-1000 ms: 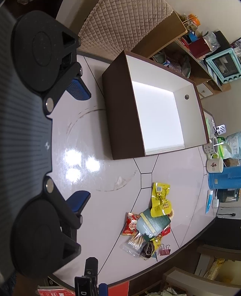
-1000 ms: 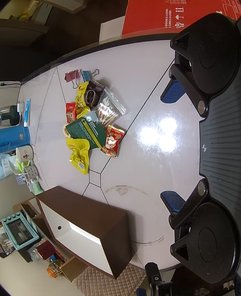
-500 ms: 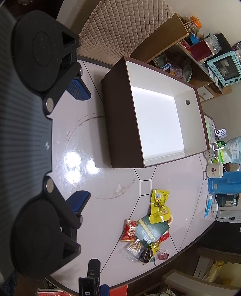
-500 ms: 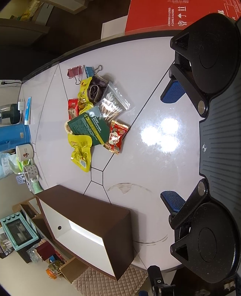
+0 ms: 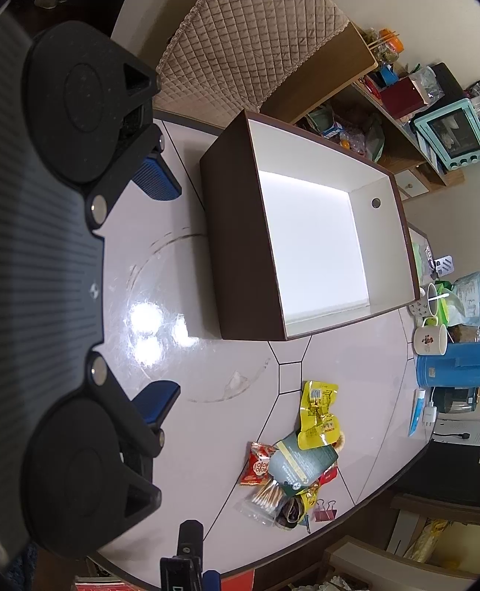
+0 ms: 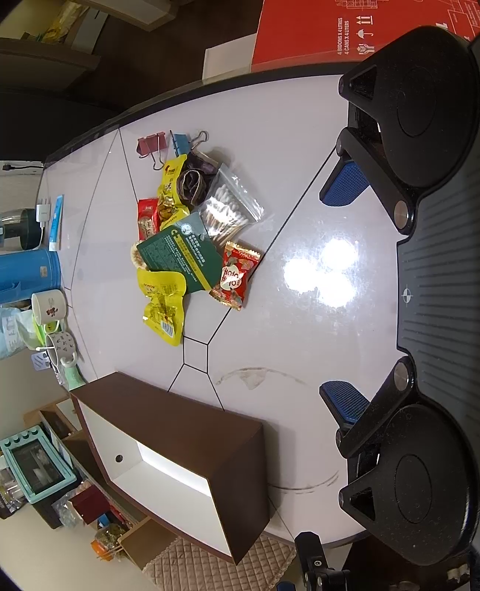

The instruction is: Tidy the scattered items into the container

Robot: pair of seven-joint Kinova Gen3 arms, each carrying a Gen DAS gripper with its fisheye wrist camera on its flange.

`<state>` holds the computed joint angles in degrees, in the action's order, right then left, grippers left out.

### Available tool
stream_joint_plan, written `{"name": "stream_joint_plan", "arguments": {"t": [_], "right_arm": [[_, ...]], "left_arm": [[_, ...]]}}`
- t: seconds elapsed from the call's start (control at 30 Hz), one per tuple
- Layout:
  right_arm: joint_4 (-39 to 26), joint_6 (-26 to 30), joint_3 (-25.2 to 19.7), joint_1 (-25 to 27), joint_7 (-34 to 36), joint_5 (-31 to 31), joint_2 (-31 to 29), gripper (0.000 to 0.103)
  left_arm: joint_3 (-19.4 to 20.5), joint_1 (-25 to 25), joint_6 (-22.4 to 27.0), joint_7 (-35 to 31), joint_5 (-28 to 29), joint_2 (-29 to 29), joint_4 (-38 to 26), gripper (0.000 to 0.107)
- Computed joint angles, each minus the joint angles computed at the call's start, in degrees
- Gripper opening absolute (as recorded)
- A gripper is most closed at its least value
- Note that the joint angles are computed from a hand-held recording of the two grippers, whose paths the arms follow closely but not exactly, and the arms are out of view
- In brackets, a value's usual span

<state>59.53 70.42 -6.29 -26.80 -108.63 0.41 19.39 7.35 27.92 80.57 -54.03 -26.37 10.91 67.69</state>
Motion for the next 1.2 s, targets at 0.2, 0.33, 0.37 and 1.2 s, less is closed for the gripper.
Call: {"name": "stream_joint_plan", "arguments": {"t": [0.2,0.33,0.37,1.2], "right_arm": [[-0.20,0.20,0.03,0.02,-0.02,-0.07,0.04,0.103],[-0.05,0.12,0.06,-0.05,-0.18,0.01,-0.07,0.103],[-0.01,0.12,0.06,-0.05,-0.22,0.02,-0.07,0.103],[-0.65,0.20,0.19,0.43,0.19,-0.31,0.59,0.103]], "left_arm": [[0.01,0.07,0.16,-0.25,0.09,0.13,-0.24,0.103],[-0.04,0.21,0.31,-0.22,-0.12,0.23,-0.42,0.103],[-0.05,0.23,0.35,-0.24,-0.17,0.27,-0.46,0.103],[-0.47,0.04,0.01,-0.83,0.74,1.25,-1.26,0.103]]}}
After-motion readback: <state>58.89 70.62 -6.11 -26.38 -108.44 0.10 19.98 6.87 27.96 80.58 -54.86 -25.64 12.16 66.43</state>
